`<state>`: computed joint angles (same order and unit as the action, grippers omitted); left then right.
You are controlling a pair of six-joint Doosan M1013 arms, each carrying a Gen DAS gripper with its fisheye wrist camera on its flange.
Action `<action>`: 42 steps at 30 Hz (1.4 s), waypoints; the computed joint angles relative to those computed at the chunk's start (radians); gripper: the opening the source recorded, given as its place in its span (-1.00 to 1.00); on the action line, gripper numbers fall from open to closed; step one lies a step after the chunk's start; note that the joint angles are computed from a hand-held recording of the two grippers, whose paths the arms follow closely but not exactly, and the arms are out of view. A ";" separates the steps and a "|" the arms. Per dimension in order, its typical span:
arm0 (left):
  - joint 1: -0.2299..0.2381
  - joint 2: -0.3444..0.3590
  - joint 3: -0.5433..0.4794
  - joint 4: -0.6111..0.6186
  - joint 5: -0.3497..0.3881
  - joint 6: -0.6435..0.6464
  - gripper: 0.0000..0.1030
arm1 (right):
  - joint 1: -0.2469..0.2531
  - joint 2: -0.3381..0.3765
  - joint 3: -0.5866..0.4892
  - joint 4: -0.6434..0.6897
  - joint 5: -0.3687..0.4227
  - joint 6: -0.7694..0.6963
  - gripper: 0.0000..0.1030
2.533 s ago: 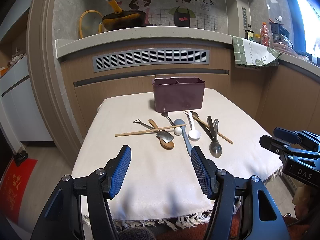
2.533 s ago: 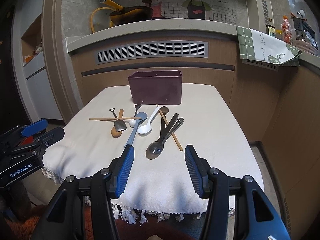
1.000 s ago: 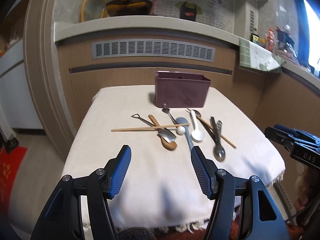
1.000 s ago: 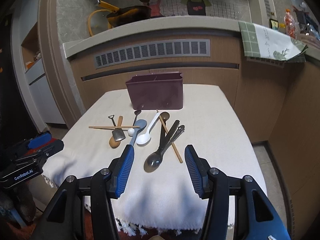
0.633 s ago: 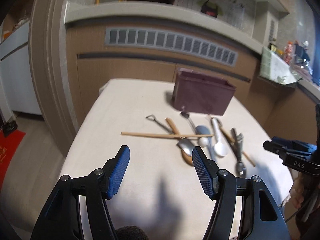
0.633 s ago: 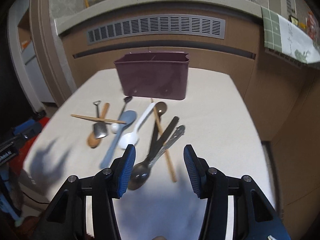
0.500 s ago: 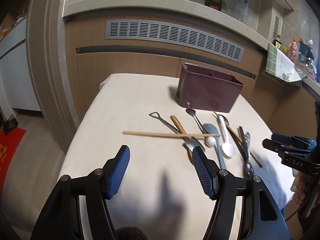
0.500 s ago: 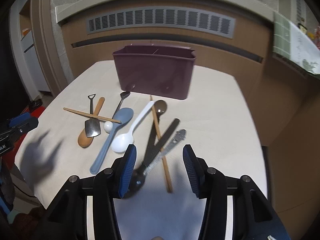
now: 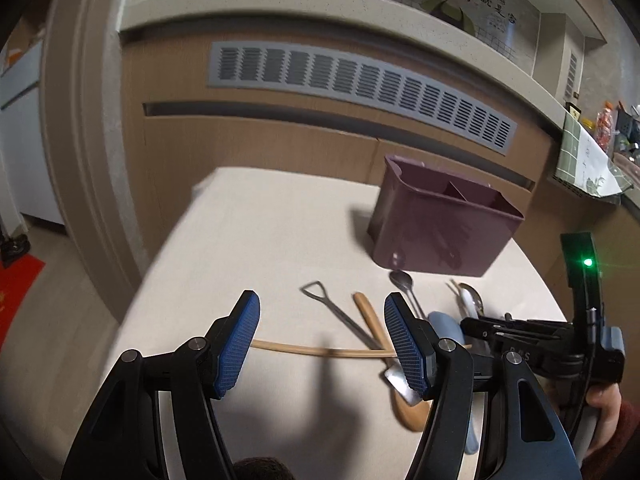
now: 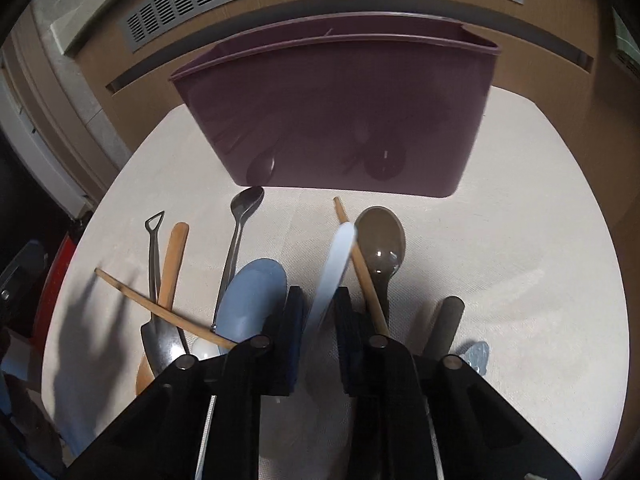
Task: Organize utensils
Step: 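Reach the right tool down and grasp the white plastic spoon handle, then grasp the white-ball spoon handle with the left tool while right holds the white spoon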
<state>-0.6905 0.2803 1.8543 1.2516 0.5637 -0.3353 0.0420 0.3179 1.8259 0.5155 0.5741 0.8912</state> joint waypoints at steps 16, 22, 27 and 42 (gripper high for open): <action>-0.038 0.072 -0.092 -0.198 -0.098 0.353 0.06 | -0.135 -0.132 0.116 0.271 -0.089 -0.278 -0.86; -0.063 0.096 -0.113 -0.337 -0.070 0.546 -0.25 | -0.153 -0.140 0.132 0.328 -0.056 -0.323 -0.86; -0.059 0.132 -0.155 -0.412 -0.055 0.636 -0.26 | -0.159 -0.147 0.142 0.377 -0.030 -0.364 -0.86; -0.029 0.122 -0.144 -0.460 -0.057 0.578 -0.33 | -0.164 -0.163 0.161 0.401 -0.056 -0.414 -0.86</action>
<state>-0.7197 0.4020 1.7106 0.7913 0.5069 0.2431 -0.1222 0.1550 1.9866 0.9167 0.5186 0.4769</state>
